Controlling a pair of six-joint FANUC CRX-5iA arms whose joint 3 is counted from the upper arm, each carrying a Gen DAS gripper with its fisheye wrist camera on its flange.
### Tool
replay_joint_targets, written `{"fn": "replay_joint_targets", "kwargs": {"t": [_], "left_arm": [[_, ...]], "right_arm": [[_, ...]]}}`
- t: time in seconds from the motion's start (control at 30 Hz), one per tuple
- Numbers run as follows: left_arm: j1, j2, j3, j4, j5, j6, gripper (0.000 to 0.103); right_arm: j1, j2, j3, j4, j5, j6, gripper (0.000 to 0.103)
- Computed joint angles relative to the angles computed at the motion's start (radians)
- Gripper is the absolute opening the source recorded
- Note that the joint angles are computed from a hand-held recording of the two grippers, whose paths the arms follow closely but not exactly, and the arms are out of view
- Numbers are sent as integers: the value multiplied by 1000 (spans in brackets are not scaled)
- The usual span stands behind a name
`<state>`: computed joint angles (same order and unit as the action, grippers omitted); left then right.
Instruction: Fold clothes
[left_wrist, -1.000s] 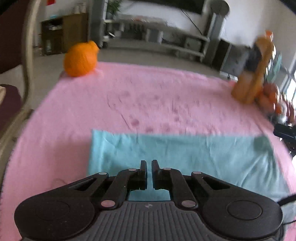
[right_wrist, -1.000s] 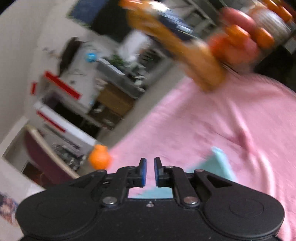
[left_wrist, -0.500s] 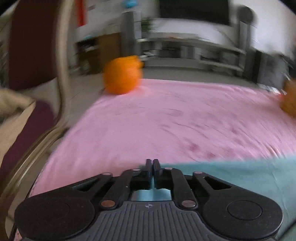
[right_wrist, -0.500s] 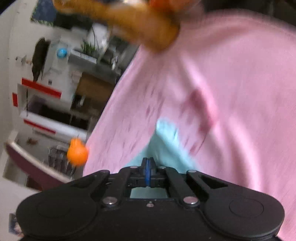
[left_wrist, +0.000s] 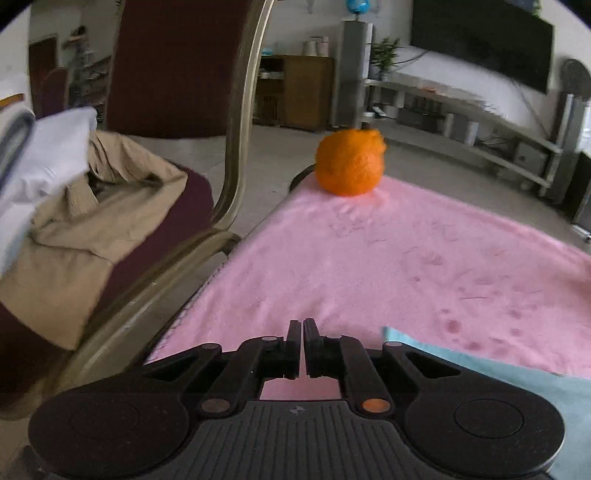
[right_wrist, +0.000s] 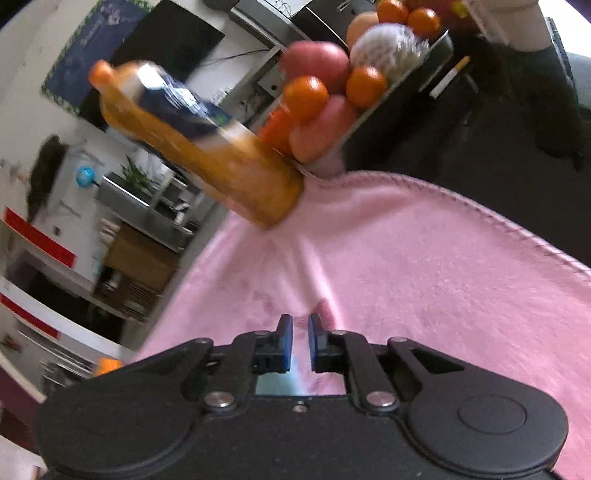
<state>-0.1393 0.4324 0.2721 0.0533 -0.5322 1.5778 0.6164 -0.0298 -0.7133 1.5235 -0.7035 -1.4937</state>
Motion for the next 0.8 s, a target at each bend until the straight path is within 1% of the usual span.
{"fn": "replay_joint_targets", "kwargs": {"t": [0.07,0.1,0.13,0.17,0.2,0.23,0.27,0.3,0.33,0.43,0.47,0.5,0.57,0.6,0.63,0.67,0.7,0.73,0.77,0.8], "left_arm": [[21,-64,-95,164,-2,-193,8],[28,-101,-148,231,-13,-296,9],[32,-140,-198,272,-32,-382,10],[34,-173,-238,298,-55,-448,11],[35,-199,-271,308,-80,-493,12],[36,-224,-301,315,-107,-535,13],[34,-244,-328,317,-130,-562,16],[31,-256,-351,316,-146,-574,18],[25,-266,-370,305,-158,-572,18],[2,-279,-398,244,-170,-530,15],[-7,-282,-404,241,-160,-536,15],[-14,-288,-418,257,-136,-559,16],[-33,-289,-427,284,-91,-585,17],[-45,-281,-426,286,-63,-588,19],[-58,-272,-429,278,-20,-584,21],[-72,-263,-427,238,19,-551,21],[-83,-252,-414,165,45,-489,20],[-85,-248,-417,138,65,-476,20],[-82,-251,-438,160,91,-511,20],[-79,-254,-444,161,95,-525,21]], "right_arm": [[10,-40,6,26,2,30,14],[26,-58,9,33,-2,43,15],[53,-82,2,36,-13,47,18],[92,-102,2,12,-31,78,19],[147,-114,10,-42,-60,140,21],[202,-125,20,-93,-90,200,22],[249,-126,34,-139,-116,255,24],[286,-115,51,-186,-131,308,26],[311,-102,63,-225,-132,346,27],[342,-58,77,-296,-110,364,26],[342,-42,81,-313,-101,362,25],[340,-28,85,-316,-89,365,21],[328,-9,90,-300,-58,373,20],[315,-2,87,-274,-31,363,20],[292,1,79,-222,10,332,21],[267,4,69,-166,50,296,21],[242,8,61,-122,90,259,21],[215,14,54,-95,133,226,21],[189,17,46,-68,176,187,21],[181,19,41,-89,201,181,21]]}}
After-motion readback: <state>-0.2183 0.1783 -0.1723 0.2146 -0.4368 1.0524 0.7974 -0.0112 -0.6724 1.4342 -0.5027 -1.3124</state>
